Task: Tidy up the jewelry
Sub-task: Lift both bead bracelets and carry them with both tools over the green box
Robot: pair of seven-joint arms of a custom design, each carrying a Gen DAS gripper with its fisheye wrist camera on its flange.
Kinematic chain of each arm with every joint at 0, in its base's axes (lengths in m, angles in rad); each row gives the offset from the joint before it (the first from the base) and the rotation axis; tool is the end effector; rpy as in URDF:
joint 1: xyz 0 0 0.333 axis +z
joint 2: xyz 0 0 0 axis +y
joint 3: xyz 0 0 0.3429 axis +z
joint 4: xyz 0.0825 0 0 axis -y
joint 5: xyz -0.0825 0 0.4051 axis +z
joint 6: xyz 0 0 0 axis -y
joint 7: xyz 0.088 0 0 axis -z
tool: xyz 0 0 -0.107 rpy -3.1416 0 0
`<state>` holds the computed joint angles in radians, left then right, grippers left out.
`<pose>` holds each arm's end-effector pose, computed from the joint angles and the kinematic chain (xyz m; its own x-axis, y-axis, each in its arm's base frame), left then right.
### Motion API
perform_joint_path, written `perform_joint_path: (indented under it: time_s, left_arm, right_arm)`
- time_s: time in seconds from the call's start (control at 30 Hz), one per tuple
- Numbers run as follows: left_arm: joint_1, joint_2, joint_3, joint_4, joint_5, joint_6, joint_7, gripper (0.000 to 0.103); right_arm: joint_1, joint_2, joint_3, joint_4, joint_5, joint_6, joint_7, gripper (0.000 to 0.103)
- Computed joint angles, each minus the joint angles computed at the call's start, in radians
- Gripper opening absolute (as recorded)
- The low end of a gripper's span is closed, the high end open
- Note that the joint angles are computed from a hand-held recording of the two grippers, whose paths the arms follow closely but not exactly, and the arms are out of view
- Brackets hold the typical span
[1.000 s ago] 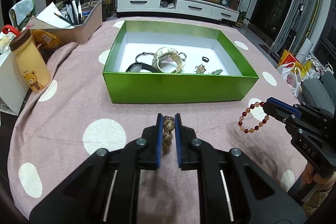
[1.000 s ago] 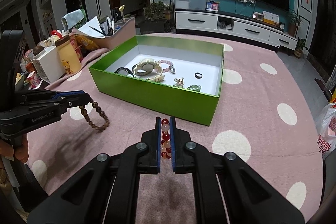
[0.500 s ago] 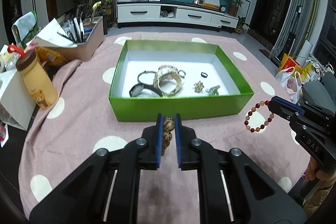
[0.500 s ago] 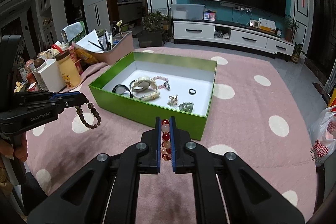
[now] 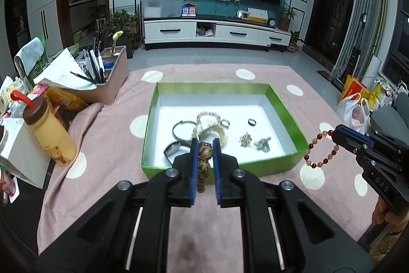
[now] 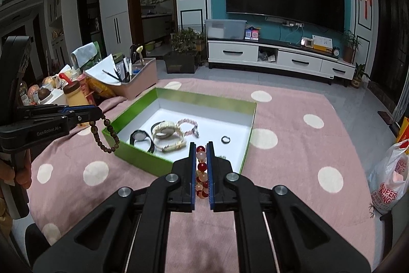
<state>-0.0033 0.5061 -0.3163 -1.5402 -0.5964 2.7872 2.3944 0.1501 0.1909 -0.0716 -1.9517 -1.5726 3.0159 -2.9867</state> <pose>0.7496 -0.1694 0.4652 -0.5622 -0.8224 0.0869 -0.5620 0.3029 -0.7697 0.6218 0.1253 0.4399 -0.1078 -0.9930 -0.0480 -0.5277 0.0981 -0.8438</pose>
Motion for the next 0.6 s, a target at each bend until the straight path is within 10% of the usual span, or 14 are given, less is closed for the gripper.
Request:
perform_joint_path:
  time_s: [0.6]
  left_arm:
    - [-0.084, 0.242, 0.082, 0.424, 0.206, -0.201, -0.264, 0.011]
  right_arm:
    - [-0.008, 0.118, -0.049, 0.161, 0.218, 0.079, -0.219, 0.007]
